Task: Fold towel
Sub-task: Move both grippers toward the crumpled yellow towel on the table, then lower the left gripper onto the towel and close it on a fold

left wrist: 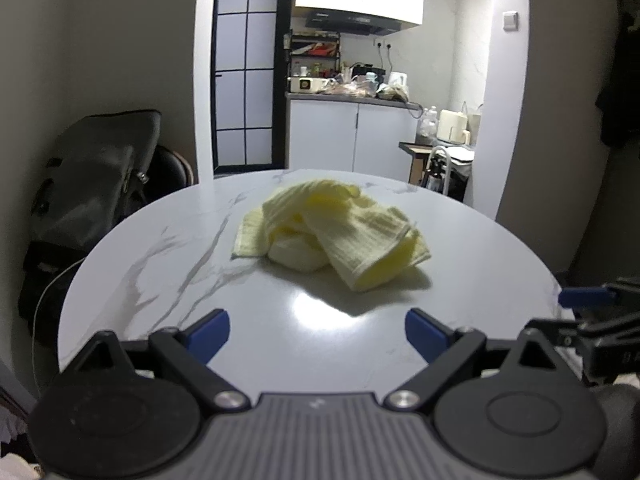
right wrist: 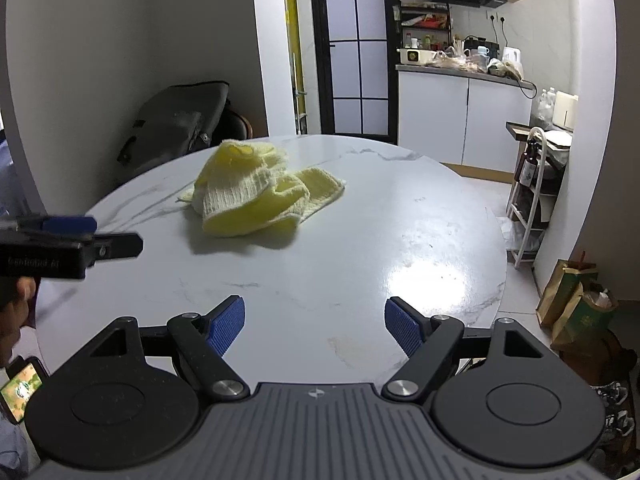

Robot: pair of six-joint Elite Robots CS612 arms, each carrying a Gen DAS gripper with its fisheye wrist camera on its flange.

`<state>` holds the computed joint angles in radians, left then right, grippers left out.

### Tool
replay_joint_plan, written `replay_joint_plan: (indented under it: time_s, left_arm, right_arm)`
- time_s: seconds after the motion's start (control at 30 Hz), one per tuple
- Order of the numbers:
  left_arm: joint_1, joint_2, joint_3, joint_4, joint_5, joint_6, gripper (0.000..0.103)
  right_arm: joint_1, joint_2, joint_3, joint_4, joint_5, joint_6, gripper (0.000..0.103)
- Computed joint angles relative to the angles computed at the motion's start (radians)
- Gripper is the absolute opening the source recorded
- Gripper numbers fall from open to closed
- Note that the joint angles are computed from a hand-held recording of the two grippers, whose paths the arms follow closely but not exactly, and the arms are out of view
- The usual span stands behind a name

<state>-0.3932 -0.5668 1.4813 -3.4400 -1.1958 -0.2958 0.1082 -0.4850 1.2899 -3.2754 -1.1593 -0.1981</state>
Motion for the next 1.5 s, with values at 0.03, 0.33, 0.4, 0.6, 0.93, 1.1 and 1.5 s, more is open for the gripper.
replay_joint_plan:
  time_s: [0.03, 0.33, 0.4, 0.6, 0.93, 1.1, 1.5]
  left_arm:
    - [0.000, 0.001, -0.002, -0.001, 0.001, 0.002, 0.091]
    - [-0.002, 0.017, -0.047, 0.015, 0.002, 0.047, 0.086]
    - [-0.002, 0.021, -0.061, 0.022, -0.018, 0.071, 0.086]
    - [0.000, 0.038, -0.097, 0.039, -0.034, 0.080, 0.081]
    - [0.004, 0.069, -0.156, 0.084, -0.028, 0.053, 0.076]
    - [0.005, 0.087, -0.184, 0.091, -0.029, 0.060, 0.076]
    - [0.002, 0.125, -0.256, 0.131, -0.019, 0.090, 0.076]
  right_arm:
    - [0.000, -0.001, 0.003, -0.007, 0.004, -0.009, 0.081]
    - [-0.003, 0.022, -0.041, -0.012, 0.017, 0.017, 0.081]
    - [-0.004, 0.024, -0.050, 0.014, 0.024, 0.011, 0.075]
    - [-0.013, 0.026, -0.062, 0.056, 0.065, 0.032, 0.075]
    - [-0.008, 0.034, -0.087, 0.087, 0.050, 0.010, 0.075]
    - [-0.005, 0.036, -0.091, 0.093, 0.031, 0.015, 0.075]
    - [-0.022, 0.045, -0.106, 0.102, 0.058, 0.112, 0.075]
